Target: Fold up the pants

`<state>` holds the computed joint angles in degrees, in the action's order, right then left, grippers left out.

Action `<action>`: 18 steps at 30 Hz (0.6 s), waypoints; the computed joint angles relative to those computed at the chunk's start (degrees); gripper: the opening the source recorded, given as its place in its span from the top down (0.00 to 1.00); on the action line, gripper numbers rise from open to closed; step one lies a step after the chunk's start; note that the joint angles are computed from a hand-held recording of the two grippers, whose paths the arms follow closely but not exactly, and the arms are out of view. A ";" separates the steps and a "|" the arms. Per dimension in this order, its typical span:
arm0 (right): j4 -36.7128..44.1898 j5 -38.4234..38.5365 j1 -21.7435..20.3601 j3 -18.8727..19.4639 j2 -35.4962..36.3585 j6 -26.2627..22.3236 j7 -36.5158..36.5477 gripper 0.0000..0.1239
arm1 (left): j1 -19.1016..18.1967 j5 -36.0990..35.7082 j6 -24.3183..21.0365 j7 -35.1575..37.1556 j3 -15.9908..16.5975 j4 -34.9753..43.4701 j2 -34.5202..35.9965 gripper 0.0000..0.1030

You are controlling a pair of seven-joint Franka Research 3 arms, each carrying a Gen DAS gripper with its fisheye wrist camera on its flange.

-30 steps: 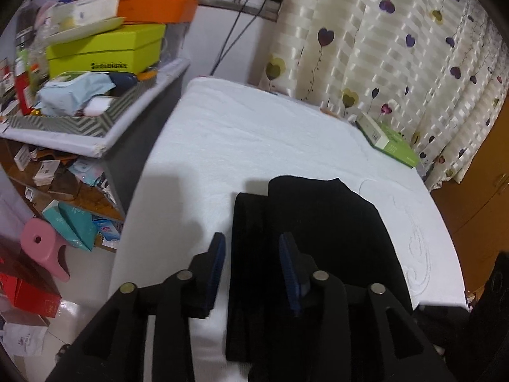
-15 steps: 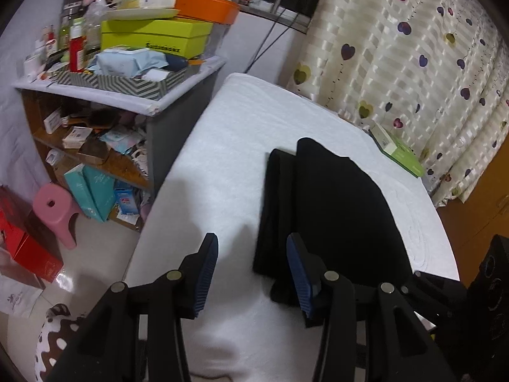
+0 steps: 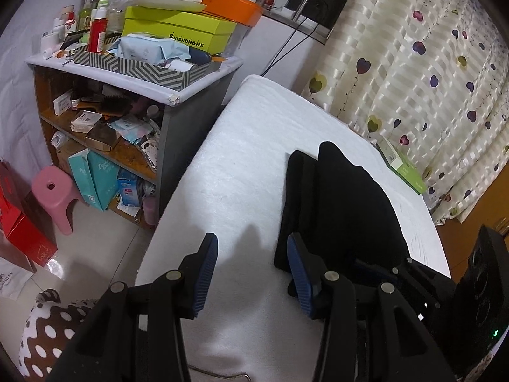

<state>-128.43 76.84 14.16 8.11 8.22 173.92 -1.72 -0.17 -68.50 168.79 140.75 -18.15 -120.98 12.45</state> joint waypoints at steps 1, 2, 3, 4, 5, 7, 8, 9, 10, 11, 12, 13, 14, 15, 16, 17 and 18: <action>-0.16 -1.76 0.35 -0.11 0.21 0.29 1.19 0.46 | 0.09 -0.35 -0.04 0.19 -0.08 0.11 0.07 0.53; -0.29 -2.96 0.56 -0.01 0.47 0.92 1.50 0.46 | 0.15 -0.50 -0.13 0.20 -0.06 0.26 0.18 0.53; 0.06 -2.31 0.76 0.65 1.17 3.37 -0.18 0.46 | 0.17 -0.53 -0.24 0.23 -0.05 0.36 0.25 0.53; 0.47 -3.76 1.49 0.85 2.24 6.77 0.90 0.46 | 0.24 -0.85 -0.28 0.58 -0.12 0.54 0.32 0.53; 0.81 -4.90 1.47 1.21 2.95 8.66 2.28 0.46 | 0.23 -0.92 -0.36 0.70 -0.13 0.71 0.40 0.53; 1.89 -5.76 -0.15 1.79 3.31 7.33 5.10 0.46 | 0.21 -0.90 -0.49 0.85 -0.12 1.03 0.58 0.53; 2.31 -5.46 -1.43 2.30 3.16 5.52 5.95 0.46 | 0.18 -0.78 -0.55 0.78 -0.11 1.17 0.66 0.53; 2.58 -4.38 -2.52 2.66 2.90 3.81 6.26 0.46 | 0.14 -0.49 -0.69 0.68 -0.09 1.31 0.71 0.53; 2.28 -4.12 -2.66 2.71 2.70 3.57 6.26 0.46 | 0.21 -0.55 -0.81 0.90 -0.16 1.48 0.78 0.53; 1.79 -5.57 -2.14 2.36 2.55 3.86 7.66 0.46 | 0.21 -0.48 -0.88 0.93 -0.18 1.70 0.91 0.53; 0.32 -9.32 -1.12 1.51 1.80 4.05 10.98 0.45 | 0.24 -0.14 -1.02 0.85 -0.12 1.99 1.13 0.53; -0.34 -10.41 -1.20 1.62 1.25 3.59 11.63 0.45 | 0.19 0.58 -1.11 0.39 -0.01 2.27 1.38 0.53; -0.68 -10.54 -1.44 1.93 0.89 3.13 11.37 0.45 | 0.04 1.86 -1.18 -0.72 0.19 2.56 1.68 0.53; -0.71 -10.96 -1.31 2.09 1.13 3.78 11.11 0.44 | 0.02 3.01 -1.30 -1.70 0.22 2.83 1.95 0.53; -0.49 -11.43 -1.05 2.31 1.83 5.48 10.82 0.44 | 0.25 3.59 -1.44 -2.14 0.02 3.15 2.21 0.53; -0.39 -13.17 -0.08 1.79 2.65 7.63 11.86 0.44 | 0.59 3.81 -1.83 -2.39 -0.29 3.56 2.52 0.53; -0.88 -18.92 2.56 -0.73 3.44 9.71 16.92 0.44 | 0.93 4.01 -2.44 -2.71 -0.57 3.88 2.76 0.53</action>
